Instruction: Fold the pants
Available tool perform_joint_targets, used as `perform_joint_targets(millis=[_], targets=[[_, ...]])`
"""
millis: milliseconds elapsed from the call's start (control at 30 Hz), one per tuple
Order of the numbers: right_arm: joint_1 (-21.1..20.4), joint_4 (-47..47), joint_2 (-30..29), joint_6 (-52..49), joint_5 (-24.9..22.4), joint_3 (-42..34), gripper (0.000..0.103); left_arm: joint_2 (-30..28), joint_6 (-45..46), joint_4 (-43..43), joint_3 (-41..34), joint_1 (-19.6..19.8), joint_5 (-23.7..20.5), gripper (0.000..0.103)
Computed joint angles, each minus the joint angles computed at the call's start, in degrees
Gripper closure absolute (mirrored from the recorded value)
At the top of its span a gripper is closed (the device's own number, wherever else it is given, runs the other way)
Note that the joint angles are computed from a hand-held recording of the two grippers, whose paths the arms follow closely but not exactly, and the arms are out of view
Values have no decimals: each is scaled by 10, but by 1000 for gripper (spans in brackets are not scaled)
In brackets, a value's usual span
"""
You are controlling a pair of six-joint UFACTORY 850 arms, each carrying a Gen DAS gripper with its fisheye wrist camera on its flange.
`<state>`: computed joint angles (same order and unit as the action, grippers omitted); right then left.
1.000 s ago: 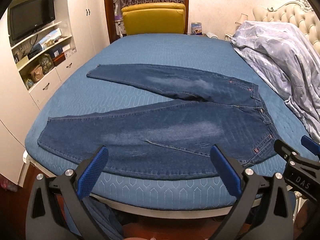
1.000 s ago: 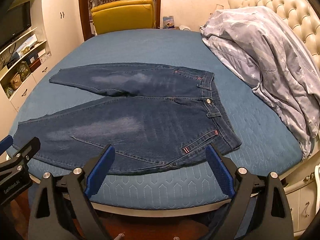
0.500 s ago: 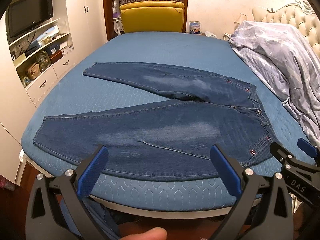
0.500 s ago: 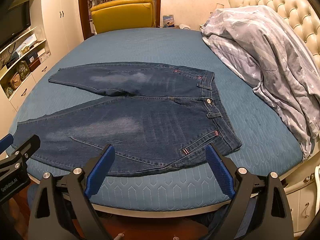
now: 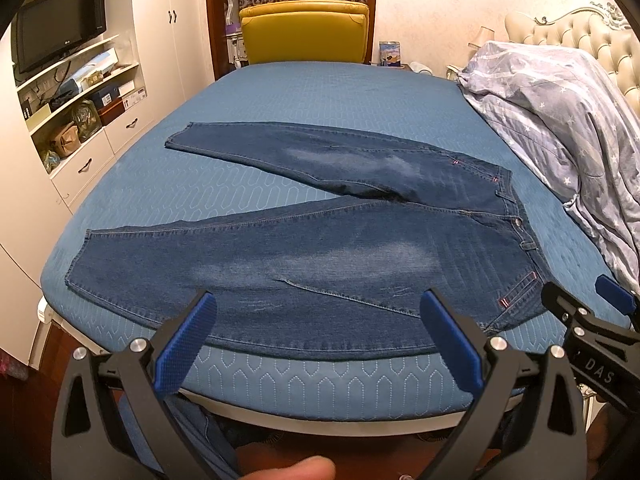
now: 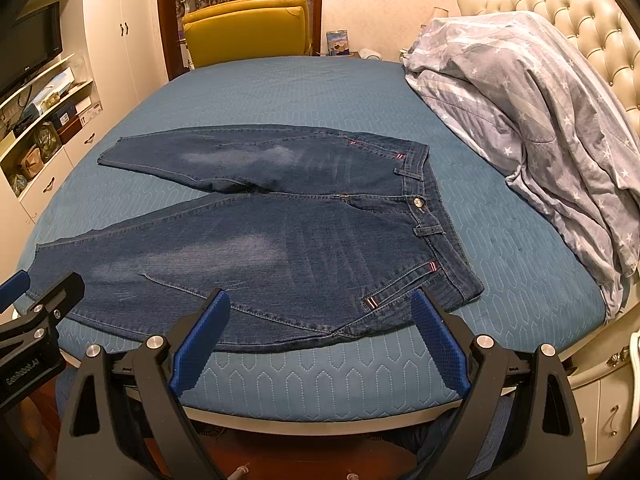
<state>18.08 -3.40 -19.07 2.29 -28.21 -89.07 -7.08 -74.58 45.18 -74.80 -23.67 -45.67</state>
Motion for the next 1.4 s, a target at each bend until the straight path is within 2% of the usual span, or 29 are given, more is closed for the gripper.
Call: perform_joint_targets(millis=[933, 1167, 1400], targets=[[2, 6, 3, -6, 3, 6, 15, 2, 6, -6, 1, -3, 4, 1], [3, 5, 3, -5, 2, 6, 15, 8, -38, 38, 13, -11, 5, 1], [2, 11, 4, -12, 2, 8, 15, -3, -24, 10, -1, -5, -13, 1]])
